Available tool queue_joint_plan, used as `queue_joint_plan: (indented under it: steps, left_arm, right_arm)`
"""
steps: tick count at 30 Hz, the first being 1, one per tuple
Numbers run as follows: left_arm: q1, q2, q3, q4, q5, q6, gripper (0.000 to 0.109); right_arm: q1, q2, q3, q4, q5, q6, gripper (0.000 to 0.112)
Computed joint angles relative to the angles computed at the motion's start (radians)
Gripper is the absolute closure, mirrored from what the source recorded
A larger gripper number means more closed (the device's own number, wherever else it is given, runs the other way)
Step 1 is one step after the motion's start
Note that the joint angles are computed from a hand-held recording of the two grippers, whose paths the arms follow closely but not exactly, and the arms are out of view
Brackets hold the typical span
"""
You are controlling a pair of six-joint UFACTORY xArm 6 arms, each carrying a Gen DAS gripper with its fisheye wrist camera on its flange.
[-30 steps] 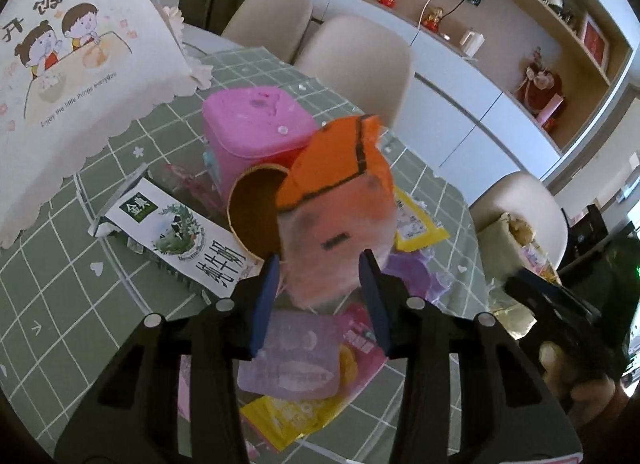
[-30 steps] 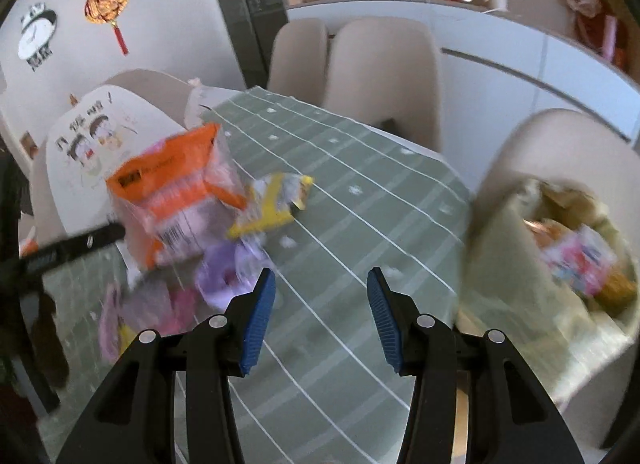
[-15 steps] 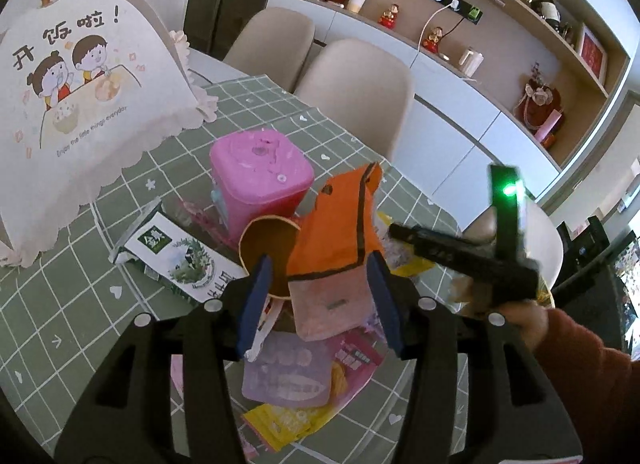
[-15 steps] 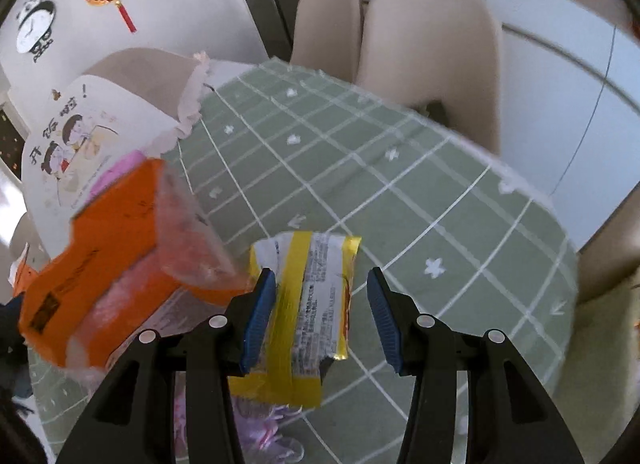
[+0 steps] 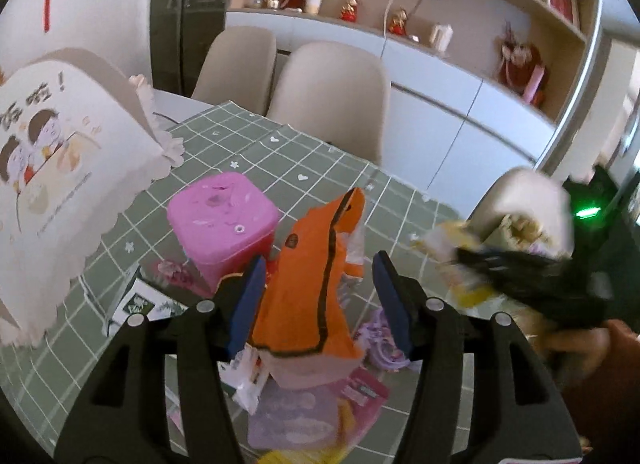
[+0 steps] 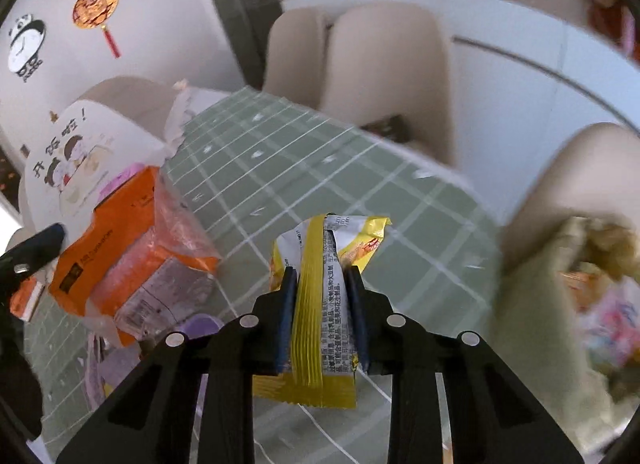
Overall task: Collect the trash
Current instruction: 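Grasp an orange bag with the left gripper while the right gripper grasps a yellow snack bar, then carry the orange bag and yellow snack bar toward the trash bag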
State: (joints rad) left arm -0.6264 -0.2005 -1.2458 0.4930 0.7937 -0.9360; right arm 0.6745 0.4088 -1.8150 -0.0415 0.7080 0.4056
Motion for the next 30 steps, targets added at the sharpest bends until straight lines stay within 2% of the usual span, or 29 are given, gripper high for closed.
queue_joint_plan:
  steps: [5, 10, 13, 16, 21, 30]
  left_arm:
    - [-0.014, 0.06, -0.031, 0.025, 0.038, 0.031, 0.056]
    - [-0.028, 0.06, -0.012, 0.003, 0.018, 0.052, 0.078]
    - [-0.037, 0.039, 0.011, -0.037, -0.008, 0.075, 0.085]
    - [-0.055, 0.008, 0.031, -0.045, -0.031, 0.111, 0.091]
    - [-0.086, -0.026, 0.019, -0.032, -0.038, 0.13, 0.093]
    - [-0.159, -0.024, -0.107, 0.048, -0.018, 0.1, 0.095]
  right_arm:
    - [0.006, -0.206, 0.238, -0.183, -0.04, 0.237, 0.087]
    - [0.044, -0.377, 0.436, -0.269, -0.031, 0.366, 0.087]
    - [0.073, -0.446, 0.508, -0.305, -0.003, 0.414, 0.087]
    - [0.093, -0.501, 0.562, -0.329, 0.008, 0.458, 0.087]
    - [0.119, -0.578, 0.619, -0.389, 0.022, 0.527, 0.087]
    - [0.142, -0.682, 0.646, -0.492, 0.035, 0.577, 0.087]
